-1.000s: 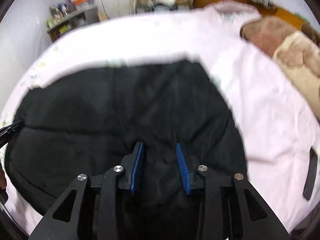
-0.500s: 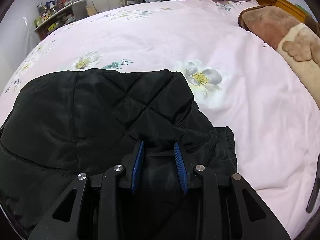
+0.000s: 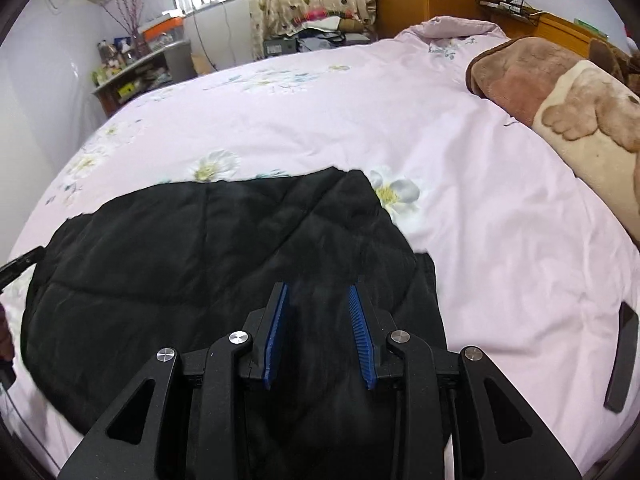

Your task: Fold large clothes

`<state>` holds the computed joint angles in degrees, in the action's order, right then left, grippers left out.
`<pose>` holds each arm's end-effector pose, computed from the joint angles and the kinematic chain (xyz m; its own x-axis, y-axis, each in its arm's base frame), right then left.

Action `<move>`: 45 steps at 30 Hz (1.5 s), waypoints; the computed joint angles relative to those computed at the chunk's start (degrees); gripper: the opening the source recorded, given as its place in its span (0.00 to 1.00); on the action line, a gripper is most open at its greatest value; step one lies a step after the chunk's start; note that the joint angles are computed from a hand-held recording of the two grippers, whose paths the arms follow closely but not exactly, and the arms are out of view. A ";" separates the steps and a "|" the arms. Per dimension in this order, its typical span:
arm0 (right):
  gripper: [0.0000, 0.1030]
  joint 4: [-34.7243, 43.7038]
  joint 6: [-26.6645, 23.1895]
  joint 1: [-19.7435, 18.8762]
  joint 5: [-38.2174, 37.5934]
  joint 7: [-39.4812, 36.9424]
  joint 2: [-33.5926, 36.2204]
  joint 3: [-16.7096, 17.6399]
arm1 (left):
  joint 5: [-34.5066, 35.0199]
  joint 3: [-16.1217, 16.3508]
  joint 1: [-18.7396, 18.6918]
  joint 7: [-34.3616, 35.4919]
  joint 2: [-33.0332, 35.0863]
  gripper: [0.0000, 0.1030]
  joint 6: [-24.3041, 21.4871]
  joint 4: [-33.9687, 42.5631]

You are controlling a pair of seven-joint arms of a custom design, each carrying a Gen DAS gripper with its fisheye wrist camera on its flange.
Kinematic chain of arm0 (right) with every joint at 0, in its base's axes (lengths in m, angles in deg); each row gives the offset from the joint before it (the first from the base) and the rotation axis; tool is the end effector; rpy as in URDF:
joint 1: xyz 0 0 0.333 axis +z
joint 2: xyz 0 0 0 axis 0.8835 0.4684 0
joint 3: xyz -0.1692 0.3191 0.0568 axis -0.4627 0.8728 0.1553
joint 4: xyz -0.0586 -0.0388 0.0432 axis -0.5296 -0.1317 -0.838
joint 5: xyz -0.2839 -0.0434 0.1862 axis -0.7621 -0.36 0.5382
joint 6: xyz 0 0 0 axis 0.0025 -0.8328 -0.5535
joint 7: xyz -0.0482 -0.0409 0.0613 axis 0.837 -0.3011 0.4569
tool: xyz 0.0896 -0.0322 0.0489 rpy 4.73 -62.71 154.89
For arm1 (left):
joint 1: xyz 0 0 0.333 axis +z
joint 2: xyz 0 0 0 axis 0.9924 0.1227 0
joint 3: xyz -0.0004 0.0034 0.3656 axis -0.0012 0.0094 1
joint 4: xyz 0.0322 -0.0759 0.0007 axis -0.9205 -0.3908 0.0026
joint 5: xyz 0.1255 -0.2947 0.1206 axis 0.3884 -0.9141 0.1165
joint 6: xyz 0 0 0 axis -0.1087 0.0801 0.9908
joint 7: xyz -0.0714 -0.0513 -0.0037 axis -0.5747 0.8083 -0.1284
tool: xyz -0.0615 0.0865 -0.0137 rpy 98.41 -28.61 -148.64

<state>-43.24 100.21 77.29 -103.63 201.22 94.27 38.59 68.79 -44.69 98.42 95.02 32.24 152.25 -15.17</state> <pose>0.5580 0.0272 0.4184 -0.4038 -0.9100 -0.0944 -0.6983 0.3732 -0.6108 0.6914 -0.0713 0.4367 -0.4649 -0.8805 0.0928 -0.6884 0.2935 -0.6633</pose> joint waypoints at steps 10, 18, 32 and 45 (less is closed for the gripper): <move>0.30 0.54 1.41 3.34 10.37 -8.05 6.77 -2.82 | 5.31 2.39 -2.96 -4.65 3.91 0.07 1.97 0.81; 0.30 0.63 -1.97 6.41 17.18 -14.26 5.83 -4.46 | 8.63 3.27 -3.46 -7.99 2.36 0.07 1.59 0.20; 0.32 0.77 -13.63 10.57 -2.86 2.04 -2.41 -4.14 | 1.46 -4.45 5.64 -0.63 -3.73 0.07 4.26 -5.59; 0.32 0.13 -15.07 1.43 -4.01 3.42 -2.83 4.86 | 0.83 -2.07 4.56 -2.25 -2.89 0.07 2.85 -5.64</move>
<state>-43.12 85.15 78.72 -107.64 204.64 91.44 43.45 69.62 -46.77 102.97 92.76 29.35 155.10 -20.81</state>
